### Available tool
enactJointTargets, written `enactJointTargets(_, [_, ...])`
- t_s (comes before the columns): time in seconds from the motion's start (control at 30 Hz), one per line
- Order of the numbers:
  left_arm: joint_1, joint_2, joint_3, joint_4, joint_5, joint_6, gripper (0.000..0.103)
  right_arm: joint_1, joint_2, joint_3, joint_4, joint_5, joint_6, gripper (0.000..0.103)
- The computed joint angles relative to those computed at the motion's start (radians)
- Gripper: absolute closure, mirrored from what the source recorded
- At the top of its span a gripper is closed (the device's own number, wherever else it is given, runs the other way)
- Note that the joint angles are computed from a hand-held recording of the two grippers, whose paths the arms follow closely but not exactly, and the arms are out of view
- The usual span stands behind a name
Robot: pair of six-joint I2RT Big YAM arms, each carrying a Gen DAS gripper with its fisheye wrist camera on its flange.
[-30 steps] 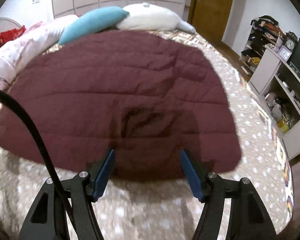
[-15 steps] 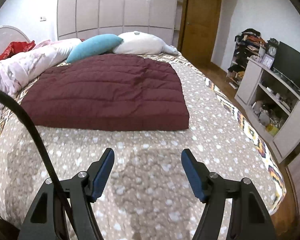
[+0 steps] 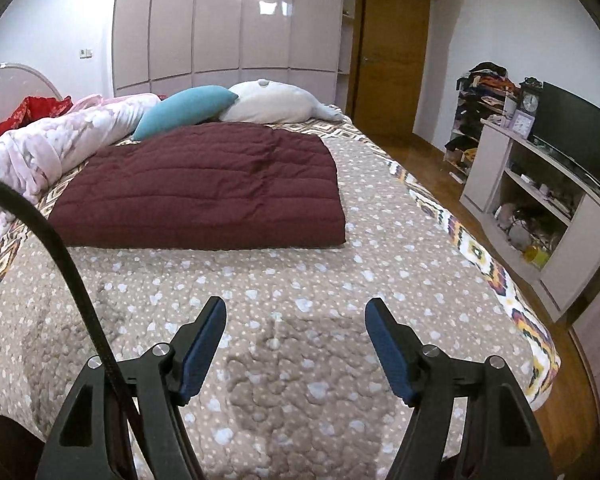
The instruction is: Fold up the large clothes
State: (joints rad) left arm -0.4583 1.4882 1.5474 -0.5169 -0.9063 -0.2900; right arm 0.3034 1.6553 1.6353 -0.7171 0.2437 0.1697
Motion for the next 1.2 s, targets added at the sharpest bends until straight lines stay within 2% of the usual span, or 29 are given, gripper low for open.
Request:
enactJointTargets(0.13, [-0.014, -0.031, -0.031, 0.016, 0.039, -0.011, 0.004, -0.004, -0.021, -0.024, 0.012, 0.001, 0.002, 0.027])
enactJointTargets(0.23, [-0.023, -0.028, -0.015, -0.056, 0.084, -0.043, 0.004, -0.004, -0.031, -0.032, 0.014, 0.004, 0.004, 0.027])
enactJointTargets(0.43, [-0.039, 0.01, 0.025, -0.156, 0.076, -0.067, 0.005, -0.008, -0.041, -0.048, 0.009, 0.002, 0.012, 0.027])
enactJointTargets(0.6, [-0.035, 0.049, 0.046, -0.233, 0.102, -0.096, 0.004, -0.009, -0.038, -0.053, -0.003, -0.004, 0.019, 0.027])
enactJointTargets(0.8, [-0.012, 0.109, 0.054, -0.325, 0.214, -0.159, 0.005, 0.003, -0.024, -0.048, -0.021, 0.001, 0.012, 0.027])
enactJointTargets(1.0, [0.037, 0.189, 0.062, -0.413, 0.399, -0.223, 0.005, 0.011, 0.006, -0.034, -0.052, 0.004, 0.011, 0.027])
enactJointTargets(1.2, [0.082, 0.258, 0.056, -0.452, 0.513, -0.266, 0.005, 0.021, 0.034, -0.021, -0.072, 0.009, 0.003, 0.027])
